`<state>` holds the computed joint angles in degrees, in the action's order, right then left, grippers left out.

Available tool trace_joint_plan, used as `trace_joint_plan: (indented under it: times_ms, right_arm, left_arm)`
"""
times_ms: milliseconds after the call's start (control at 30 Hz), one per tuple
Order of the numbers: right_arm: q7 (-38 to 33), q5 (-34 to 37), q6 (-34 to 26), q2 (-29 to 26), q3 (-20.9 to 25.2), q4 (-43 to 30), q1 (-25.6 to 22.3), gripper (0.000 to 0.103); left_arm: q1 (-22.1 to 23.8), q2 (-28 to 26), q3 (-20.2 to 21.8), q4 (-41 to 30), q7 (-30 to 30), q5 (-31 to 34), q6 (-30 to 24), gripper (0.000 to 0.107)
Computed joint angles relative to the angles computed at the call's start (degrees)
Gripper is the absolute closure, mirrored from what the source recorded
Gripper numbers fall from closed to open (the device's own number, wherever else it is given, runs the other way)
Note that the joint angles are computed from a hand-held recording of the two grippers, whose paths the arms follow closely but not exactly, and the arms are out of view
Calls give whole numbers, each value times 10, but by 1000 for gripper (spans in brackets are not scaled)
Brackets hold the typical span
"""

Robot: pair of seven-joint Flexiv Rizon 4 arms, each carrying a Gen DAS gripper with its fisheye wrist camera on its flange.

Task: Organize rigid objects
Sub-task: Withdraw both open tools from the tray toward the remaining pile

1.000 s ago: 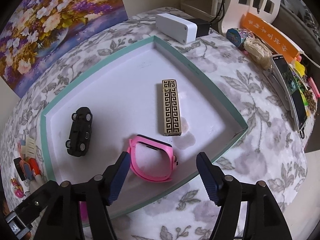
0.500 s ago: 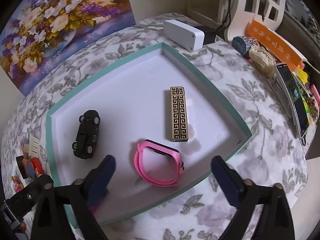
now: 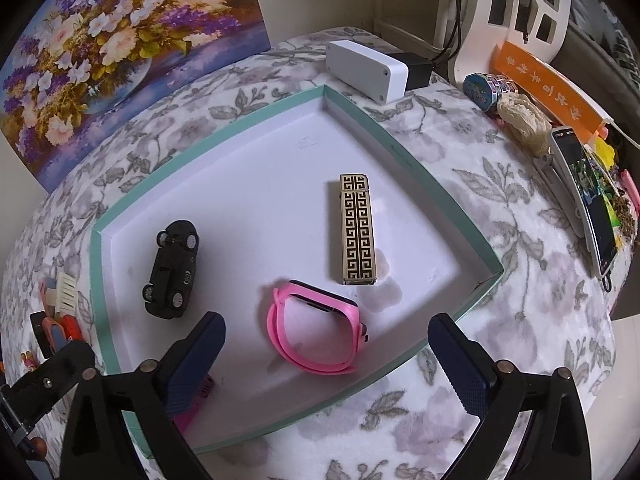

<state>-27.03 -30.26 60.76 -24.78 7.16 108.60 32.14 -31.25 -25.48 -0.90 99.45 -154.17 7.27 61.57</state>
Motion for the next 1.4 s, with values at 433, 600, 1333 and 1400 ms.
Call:
trace_joint_plan:
  times_ms: [433,600,1333,1400]
  right_arm:
    - [67,-74,21,19,-24,18,10,0]
    - [78,-78,25,24,-19,21,5,0]
    - [-1,-47,15,-20,14,-65,62,0]
    - [-14,-47,10,-29,15,-79,73,0]
  left_arm:
    - [14,8,-13,18,19,-18,42,11]
    - [30,18,-26,44,57,-51,77,11]
    - [98,129,-18,213,78,-100,123,11]
    - [106,137,-21,233,83,-112,144,11]
